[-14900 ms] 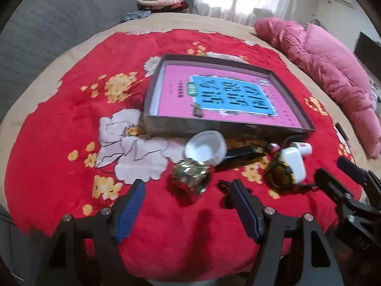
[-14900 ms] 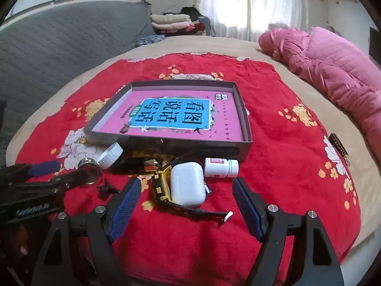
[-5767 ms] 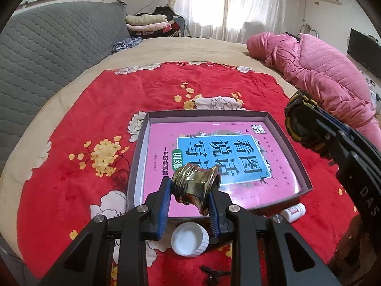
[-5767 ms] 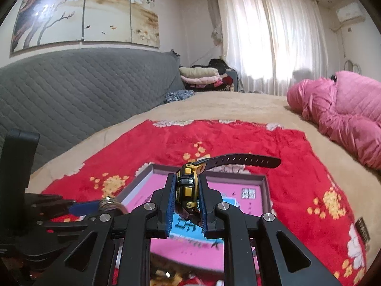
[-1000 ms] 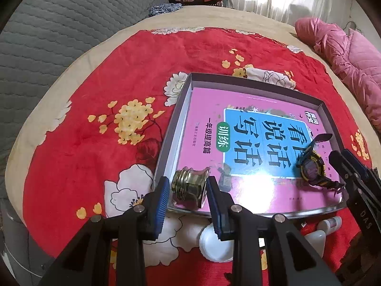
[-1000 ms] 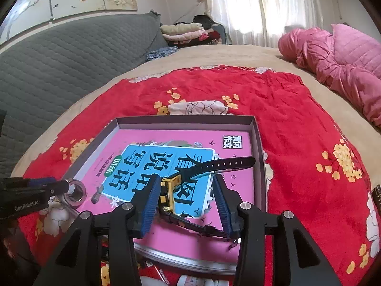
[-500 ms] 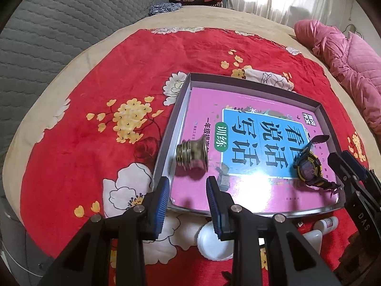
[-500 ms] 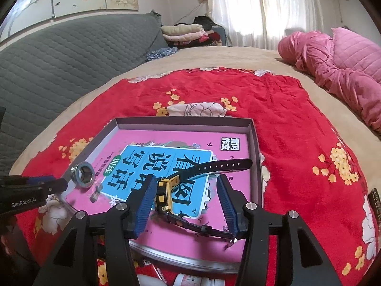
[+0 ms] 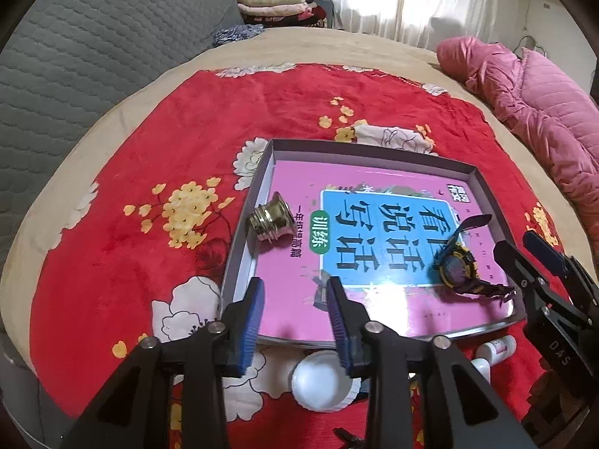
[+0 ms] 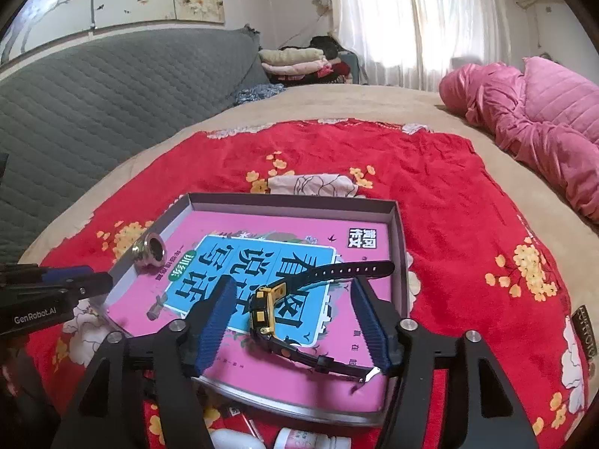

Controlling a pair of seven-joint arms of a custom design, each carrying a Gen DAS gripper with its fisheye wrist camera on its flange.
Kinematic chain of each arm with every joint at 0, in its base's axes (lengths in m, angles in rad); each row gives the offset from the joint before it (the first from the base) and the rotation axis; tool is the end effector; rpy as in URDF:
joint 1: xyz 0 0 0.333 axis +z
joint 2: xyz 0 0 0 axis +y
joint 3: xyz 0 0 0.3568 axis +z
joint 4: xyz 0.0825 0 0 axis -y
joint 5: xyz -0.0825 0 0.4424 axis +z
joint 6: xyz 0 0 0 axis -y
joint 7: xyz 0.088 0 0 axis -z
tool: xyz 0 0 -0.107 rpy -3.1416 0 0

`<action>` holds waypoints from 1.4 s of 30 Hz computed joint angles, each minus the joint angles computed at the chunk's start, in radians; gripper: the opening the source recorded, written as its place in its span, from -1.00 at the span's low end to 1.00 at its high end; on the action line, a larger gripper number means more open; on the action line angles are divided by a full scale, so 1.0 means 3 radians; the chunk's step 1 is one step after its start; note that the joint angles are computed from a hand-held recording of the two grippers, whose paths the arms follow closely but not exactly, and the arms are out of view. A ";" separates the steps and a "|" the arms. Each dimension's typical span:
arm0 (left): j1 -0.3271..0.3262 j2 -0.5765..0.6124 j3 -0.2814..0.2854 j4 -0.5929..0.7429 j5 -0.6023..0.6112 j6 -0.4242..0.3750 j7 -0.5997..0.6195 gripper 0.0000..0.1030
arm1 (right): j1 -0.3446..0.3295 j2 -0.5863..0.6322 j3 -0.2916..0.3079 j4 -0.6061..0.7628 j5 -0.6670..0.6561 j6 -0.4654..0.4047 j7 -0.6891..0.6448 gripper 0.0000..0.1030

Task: Organize rigid objects
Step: 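Lower the cylinder into the box lid and open the left tool while the right tool releases the watch, then withdraw both open tools back from the box lid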

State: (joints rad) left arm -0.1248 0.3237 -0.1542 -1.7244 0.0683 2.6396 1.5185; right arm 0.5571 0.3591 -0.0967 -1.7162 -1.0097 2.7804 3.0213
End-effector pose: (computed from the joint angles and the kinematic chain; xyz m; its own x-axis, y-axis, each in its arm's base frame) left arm 0.7286 -0.1970 0.4779 -0.2560 -0.9665 0.0174 -0.8027 0.2025 -0.5609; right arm 0.6563 0.3773 0.4536 -0.0587 -0.9876 -0.1459 -0.6038 0.1515 -0.7826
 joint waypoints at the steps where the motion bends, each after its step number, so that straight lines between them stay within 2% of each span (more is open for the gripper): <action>1: 0.0016 -0.0005 -0.0019 -0.0008 -0.0040 0.0018 0.0026 -0.13 | 0.0011 -0.0018 -0.0017 -0.0017 -0.0041 0.0015 0.0036 0.33; 10: 0.0081 -0.0067 -0.0078 -0.0082 -0.0273 0.0132 0.0195 -0.08 | 0.0012 -0.0213 -0.0020 -0.0160 -0.0703 -0.0043 0.0572 0.44; 20: 0.0068 -0.0153 -0.0063 -0.0191 -0.0286 0.0180 0.0275 -0.07 | -0.0202 -0.0518 0.0205 -0.0427 -0.1586 -0.0195 0.1583 0.48; 26: 0.0074 -0.0223 -0.0071 -0.0267 -0.0305 0.0223 0.0294 -0.07 | -0.0343 -0.0667 0.0399 -0.0579 -0.1651 -0.0340 0.1734 0.48; 30: 0.0069 -0.0288 -0.0069 -0.0337 -0.0299 0.0276 0.0312 -0.07 | -0.0383 -0.0707 0.0479 -0.0613 -0.1657 -0.0325 0.1752 0.48; 36: 0.0094 -0.0406 -0.0095 -0.0459 -0.0388 0.0347 0.0432 -0.07 | -0.0349 -0.0713 0.0565 -0.0595 -0.1486 -0.0386 0.1481 0.48; 39: 0.0114 -0.0464 -0.0110 -0.0510 -0.0474 0.0373 0.0511 -0.07 | -0.0290 -0.0708 0.0593 -0.0584 -0.1349 -0.0510 0.1262 0.49; 42: 0.0119 -0.0511 -0.0111 -0.0550 -0.0529 0.0383 0.0571 -0.07 | -0.0254 -0.0722 0.0595 -0.0613 -0.1335 -0.0541 0.1288 0.49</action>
State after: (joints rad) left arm -0.0890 0.1703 -0.1875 -1.8895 -0.0905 2.7543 1.6897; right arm 0.4808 0.1426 0.0818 -1.9002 -1.4103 2.6180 3.4076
